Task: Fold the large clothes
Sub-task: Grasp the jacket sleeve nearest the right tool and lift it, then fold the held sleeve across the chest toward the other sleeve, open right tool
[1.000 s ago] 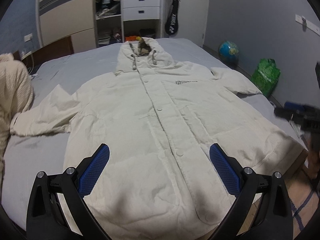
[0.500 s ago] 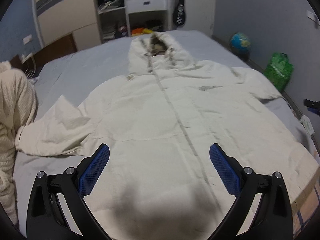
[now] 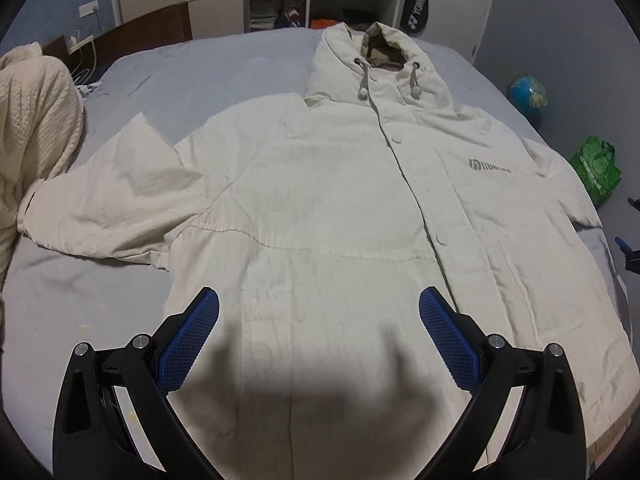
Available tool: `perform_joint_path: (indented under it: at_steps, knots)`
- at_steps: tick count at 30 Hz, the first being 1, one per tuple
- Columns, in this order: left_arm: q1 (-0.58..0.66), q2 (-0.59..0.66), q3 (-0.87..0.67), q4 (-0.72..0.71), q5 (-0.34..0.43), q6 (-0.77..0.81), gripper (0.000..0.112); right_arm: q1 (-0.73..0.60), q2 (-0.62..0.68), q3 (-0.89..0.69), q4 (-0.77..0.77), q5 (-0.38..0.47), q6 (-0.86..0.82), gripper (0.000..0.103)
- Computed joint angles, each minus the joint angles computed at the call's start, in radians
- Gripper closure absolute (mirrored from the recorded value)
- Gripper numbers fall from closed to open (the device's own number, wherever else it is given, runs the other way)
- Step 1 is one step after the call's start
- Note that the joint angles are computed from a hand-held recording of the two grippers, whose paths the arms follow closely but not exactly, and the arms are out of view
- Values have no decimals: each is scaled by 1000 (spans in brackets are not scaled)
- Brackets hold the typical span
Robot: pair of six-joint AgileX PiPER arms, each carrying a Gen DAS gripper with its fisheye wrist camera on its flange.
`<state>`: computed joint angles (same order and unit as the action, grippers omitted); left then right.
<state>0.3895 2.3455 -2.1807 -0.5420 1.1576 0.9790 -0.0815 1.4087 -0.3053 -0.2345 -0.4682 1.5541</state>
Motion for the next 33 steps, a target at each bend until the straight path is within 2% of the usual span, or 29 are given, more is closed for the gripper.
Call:
perform_joint_path:
  at_steps: [2,8,12,15,18,20,22,28,33]
  knots:
    - [10,5,21,-30,-20,-3,16,-66,86,-16,-89,-73,84,15]
    - [12,81,-103,-21,36,-102,16,-112,225,-90,-138,-105,127,22]
    - [14,82,-96,-37,32,-96,16,-131,290,-159,-176,-70,160,29]
    - [16,70,-70,-55,21,-69,16,-149,309,-196,-175,-18,162,39]
    - [13,63,-52,-64,11,-52,16,-147,326,-221,-102,19,124,54]
    - [12,58,-39,-72,5,-38,16,-148,337,-229,-63,33,104,73]
    - [8,56,-32,-74,2,-27,16,-142,348,-221,3,13,61,83]
    - [4,85,-72,-72,32,-44,16,-61,295,-203,279,7,-184,91]
    - [9,94,-91,-85,49,-48,16,15,212,-255,554,77,-466,95]
